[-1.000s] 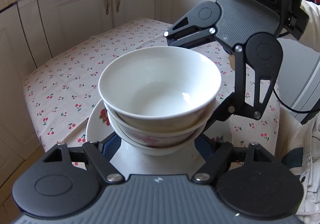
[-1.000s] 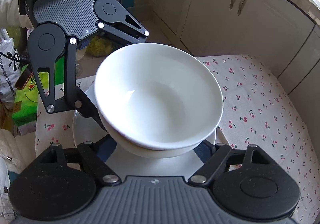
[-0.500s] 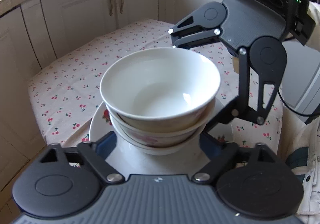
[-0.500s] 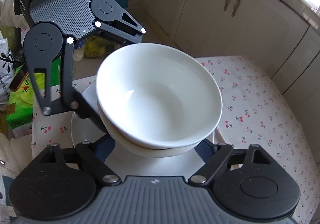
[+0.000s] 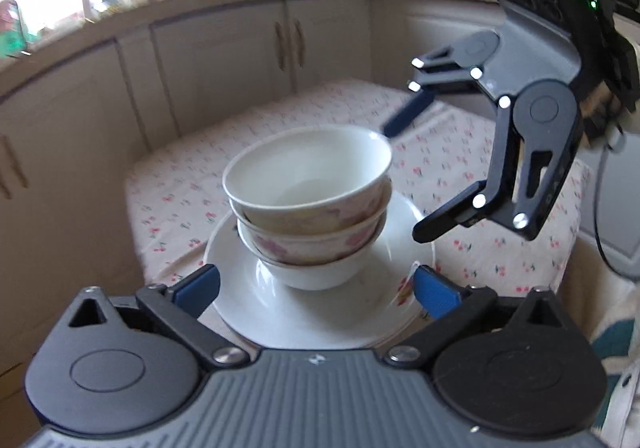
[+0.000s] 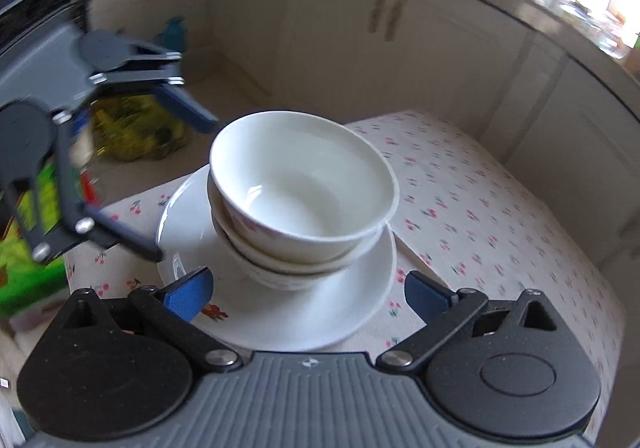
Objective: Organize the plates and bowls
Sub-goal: 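Open both grippers and withdraw them from the stacked dishes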
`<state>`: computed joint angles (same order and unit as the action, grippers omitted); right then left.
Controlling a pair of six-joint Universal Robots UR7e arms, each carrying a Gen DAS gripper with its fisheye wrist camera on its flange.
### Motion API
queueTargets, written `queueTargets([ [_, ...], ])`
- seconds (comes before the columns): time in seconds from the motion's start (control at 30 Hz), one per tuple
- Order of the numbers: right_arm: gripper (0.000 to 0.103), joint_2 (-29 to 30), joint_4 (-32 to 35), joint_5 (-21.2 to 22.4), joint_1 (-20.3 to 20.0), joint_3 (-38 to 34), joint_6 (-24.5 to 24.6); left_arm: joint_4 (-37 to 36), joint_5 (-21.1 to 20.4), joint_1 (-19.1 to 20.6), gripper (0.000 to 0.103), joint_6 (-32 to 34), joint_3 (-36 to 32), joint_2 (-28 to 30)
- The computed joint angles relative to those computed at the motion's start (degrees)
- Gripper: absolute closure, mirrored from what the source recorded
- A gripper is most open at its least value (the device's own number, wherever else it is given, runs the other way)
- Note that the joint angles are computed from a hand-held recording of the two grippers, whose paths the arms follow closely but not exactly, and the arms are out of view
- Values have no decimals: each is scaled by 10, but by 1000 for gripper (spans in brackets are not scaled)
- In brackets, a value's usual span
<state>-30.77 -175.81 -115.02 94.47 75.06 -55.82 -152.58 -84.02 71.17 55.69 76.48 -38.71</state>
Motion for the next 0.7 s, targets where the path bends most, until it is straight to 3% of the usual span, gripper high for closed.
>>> queueTargets([
  [0.13,0,-4,-110,-45,12,52,61,-156,12,-13,1,-68,98,-33],
  [0.27,0,-8,-179,-103,21,89,170,-270,80,-42,1,-154,176,-52],
  [0.33,0,-4,-231,-137,25,105,201,-319,119,-59,1,-189,208,-56],
  [0.4,0,-6,-274,-159,28,131,224,-347,168,-79,1,-219,232,-59],
  [0.5,0,-21,-307,-156,31,177,267,-352,231,-105,1,-264,260,-68],
  [0.6,0,-32,-341,-151,36,216,284,-357,251,-117,1,-288,282,-80],
  [0.7,0,-29,-405,-159,45,237,264,-381,254,-126,1,-302,308,-92],
])
